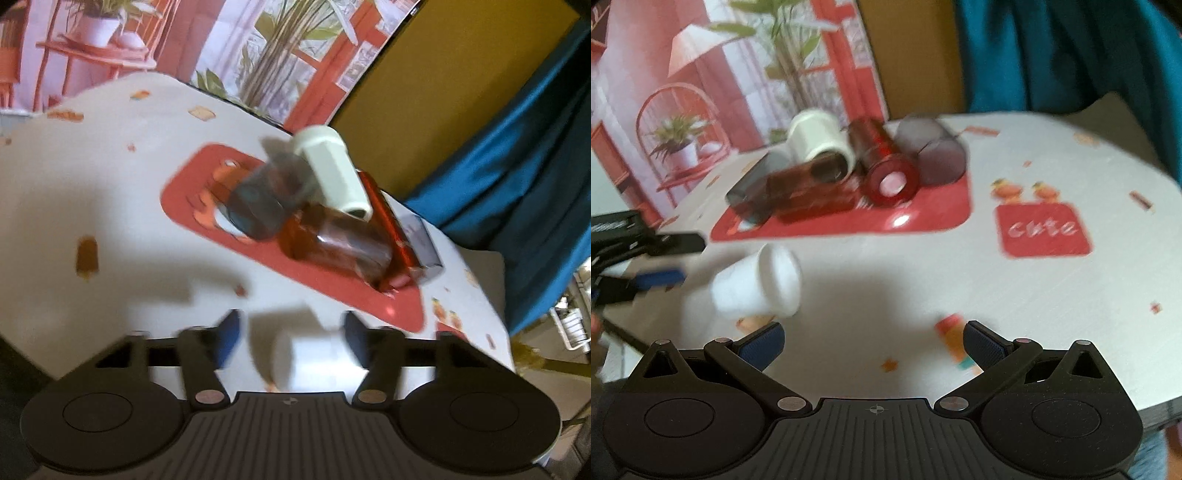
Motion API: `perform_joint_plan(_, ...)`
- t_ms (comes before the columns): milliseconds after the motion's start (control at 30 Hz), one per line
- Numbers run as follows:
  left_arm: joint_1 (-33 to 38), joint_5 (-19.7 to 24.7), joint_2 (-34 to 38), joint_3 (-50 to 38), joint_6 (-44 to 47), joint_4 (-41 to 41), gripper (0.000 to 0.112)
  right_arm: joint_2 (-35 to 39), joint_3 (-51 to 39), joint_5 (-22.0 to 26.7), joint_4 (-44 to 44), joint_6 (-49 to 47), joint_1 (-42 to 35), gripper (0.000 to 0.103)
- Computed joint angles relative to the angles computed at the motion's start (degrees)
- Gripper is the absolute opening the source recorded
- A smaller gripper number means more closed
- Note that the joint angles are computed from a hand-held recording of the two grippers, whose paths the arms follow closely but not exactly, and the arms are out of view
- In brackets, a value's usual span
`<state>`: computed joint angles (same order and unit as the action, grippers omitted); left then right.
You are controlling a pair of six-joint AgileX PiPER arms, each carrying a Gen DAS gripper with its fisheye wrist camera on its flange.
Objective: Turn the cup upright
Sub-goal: 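Rotate the left gripper to turn the paper cup upright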
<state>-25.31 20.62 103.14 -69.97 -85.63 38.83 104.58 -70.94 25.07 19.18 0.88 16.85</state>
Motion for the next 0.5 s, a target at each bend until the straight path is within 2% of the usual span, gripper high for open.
perform_joint_plan(67, 2.23, -1.36, 2.11, -1.62, 4.02, -3.1, 0.035, 1.88, -2.59, 3.37, 3.38, -2.27, 0.36, 0.101)
perform_joint_plan(100, 3.14, -1.56, 3.32, -2.66, 6.55, -5.35, 0.03, 2.83, -3.88, 5.05, 5.05, -3.35, 0.49, 0.097)
perform_joint_plan(167, 4.31, -1.83, 5.34, -4.36, 12.34, -11.07, 0.03, 4.66, -6.47, 8.09, 6.62, -4.28, 1.01, 0.094)
perform_joint_plan(300, 5.65, -2.99, 6.74, -5.3, 25.71, -22.76, 0.03, 6.33, -9.51, 10.37, 4.52, -2.42, 2.66, 0.091)
perform_joint_plan(333, 5.66, -2.65, 7.08, -5.68, 26.12, -23.18, 0.03, 6.68, -10.25, 10.93, 4.24, -1.94, 2.88, 0.091)
perform_joint_plan(400, 6.2, -4.7, 6.31, -3.54, 26.66, -24.4, 0.03, 7.36, -11.73, 12.05, 4.94, -1.63, 2.95, 0.088)
perform_joint_plan(500, 7.0, -6.39, 4.45, -0.75, 24.37, -22.89, 0.03, 9.14, -14.98, 15.34, 11.74, -4.74, 1.77, 0.088)
